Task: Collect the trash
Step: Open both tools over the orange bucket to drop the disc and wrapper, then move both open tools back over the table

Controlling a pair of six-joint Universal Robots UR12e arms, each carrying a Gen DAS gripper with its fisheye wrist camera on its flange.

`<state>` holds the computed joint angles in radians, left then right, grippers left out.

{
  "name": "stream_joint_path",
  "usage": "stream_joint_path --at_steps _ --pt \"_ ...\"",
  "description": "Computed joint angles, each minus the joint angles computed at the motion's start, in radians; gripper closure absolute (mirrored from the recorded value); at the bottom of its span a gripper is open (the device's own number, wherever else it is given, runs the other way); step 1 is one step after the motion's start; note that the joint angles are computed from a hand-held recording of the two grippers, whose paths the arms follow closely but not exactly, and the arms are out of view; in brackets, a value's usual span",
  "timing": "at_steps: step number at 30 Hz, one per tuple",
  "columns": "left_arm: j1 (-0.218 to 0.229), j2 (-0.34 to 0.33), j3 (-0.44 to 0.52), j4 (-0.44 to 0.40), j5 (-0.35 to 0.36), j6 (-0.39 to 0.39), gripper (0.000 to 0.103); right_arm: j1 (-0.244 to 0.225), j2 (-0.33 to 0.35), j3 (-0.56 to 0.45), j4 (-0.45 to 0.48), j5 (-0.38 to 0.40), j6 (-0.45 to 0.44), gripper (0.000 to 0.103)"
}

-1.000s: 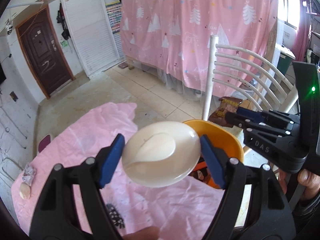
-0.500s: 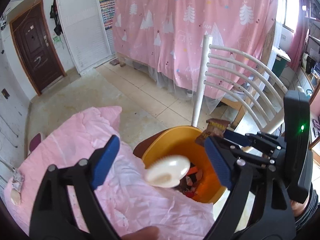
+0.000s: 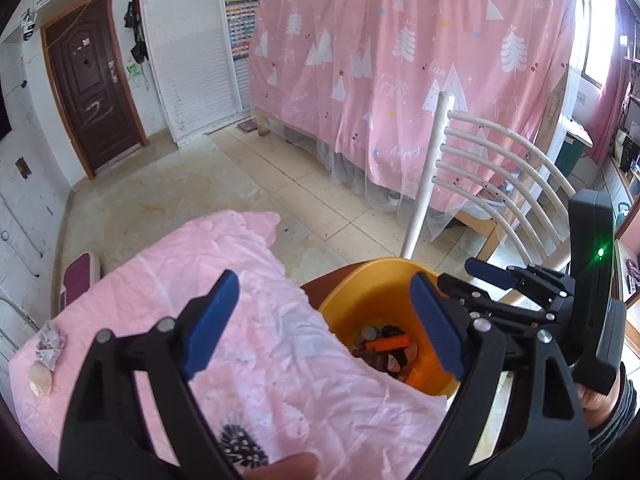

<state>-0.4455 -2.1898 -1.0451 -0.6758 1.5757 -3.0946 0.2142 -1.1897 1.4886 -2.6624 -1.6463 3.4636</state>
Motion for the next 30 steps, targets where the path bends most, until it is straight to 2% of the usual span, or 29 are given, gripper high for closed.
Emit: stream_joint_path --at_steps 12,21,30 --pt "0.064 0.085 -0.119 0.099 0.014 -0.061 0.02 0.073 0.055 -0.137 0.037 -0.03 -0.084 0.074" --pt "0.134 0.158 -0.227 0.162 0.037 -0.13 0.02 0.136 0.144 -0.305 0.102 -0.031 -0.163 0.074" --pt "0.205 0.218 -0.318 0.186 0.061 -0.187 0.02 0.198 0.243 -0.477 0.175 -0.025 -0.226 0.074"
